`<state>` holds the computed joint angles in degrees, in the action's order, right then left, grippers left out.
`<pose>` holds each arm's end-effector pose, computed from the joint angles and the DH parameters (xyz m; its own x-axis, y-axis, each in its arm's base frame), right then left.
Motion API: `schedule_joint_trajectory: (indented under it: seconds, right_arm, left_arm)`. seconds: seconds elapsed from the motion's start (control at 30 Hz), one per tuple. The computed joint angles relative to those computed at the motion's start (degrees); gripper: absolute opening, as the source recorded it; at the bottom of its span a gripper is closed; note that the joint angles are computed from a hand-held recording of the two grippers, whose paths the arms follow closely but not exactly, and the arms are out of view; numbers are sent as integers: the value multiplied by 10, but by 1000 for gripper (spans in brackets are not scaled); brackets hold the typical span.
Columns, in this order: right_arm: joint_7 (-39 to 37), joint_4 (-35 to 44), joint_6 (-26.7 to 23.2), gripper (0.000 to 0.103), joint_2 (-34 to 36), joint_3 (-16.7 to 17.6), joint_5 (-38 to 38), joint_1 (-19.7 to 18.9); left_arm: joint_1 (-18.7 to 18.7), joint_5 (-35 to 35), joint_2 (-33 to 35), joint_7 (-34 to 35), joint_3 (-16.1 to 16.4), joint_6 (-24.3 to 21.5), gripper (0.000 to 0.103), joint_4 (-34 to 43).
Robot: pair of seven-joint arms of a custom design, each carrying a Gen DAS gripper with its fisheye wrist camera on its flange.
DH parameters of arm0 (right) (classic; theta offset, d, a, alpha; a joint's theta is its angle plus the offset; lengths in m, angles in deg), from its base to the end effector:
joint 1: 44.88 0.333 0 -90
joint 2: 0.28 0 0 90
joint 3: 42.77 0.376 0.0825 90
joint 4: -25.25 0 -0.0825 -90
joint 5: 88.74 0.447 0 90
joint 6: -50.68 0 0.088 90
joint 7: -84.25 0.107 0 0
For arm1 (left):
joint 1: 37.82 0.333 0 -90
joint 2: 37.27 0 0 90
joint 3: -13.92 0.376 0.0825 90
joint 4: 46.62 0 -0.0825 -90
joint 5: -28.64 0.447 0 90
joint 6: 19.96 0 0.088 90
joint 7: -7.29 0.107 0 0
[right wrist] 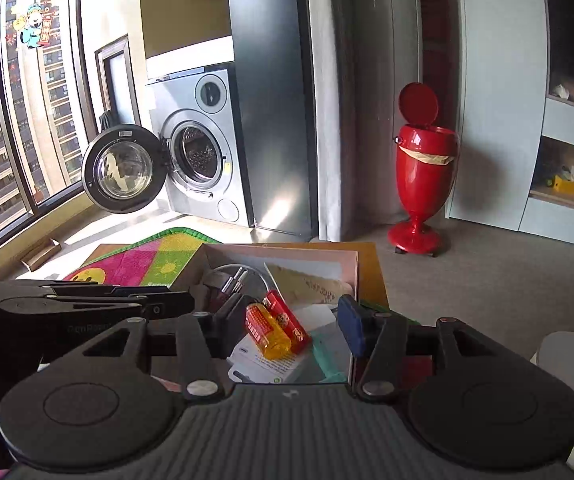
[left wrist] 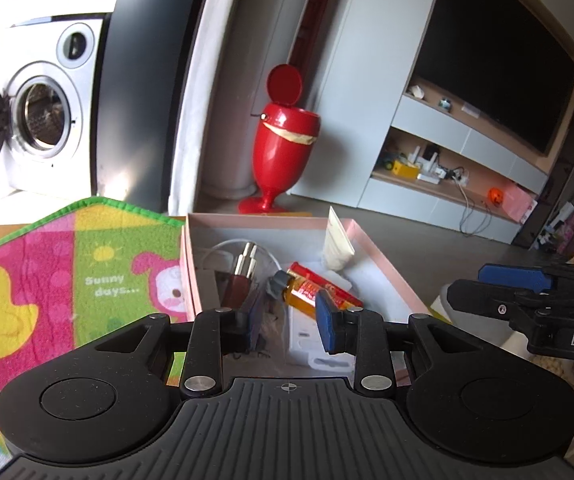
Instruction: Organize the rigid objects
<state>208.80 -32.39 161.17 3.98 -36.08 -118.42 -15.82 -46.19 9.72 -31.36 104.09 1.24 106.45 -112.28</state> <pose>0.5100 0.3176 0.9884 0.0047 -0.9987 -0.0499 -0.5576 0.0389 -0.8292 0.6123 -0.2321 0.9319 -0.5031 -0.8321 0.2335 -0.5650 0.1122 -0.8174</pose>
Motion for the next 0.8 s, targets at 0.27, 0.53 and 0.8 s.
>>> schedule_joint_trajectory:
  seconds: [0.27, 0.53, 0.8]
  right_arm:
    - [40, -177, -6, 63, -91, 55, 20, -12]
    - [122, -199, -41, 83, -79, 74, -29, -11]
    - [141, -220, -33, 103, -89, 69, -34, -16]
  left_arm:
    - [-3, 51, -186, 34, 41, 8, 32, -240]
    - [-28, 95, -225, -12, 46, 18, 43, -310]
    - [-32, 149, -223, -94, 26, 91, 68, -335]
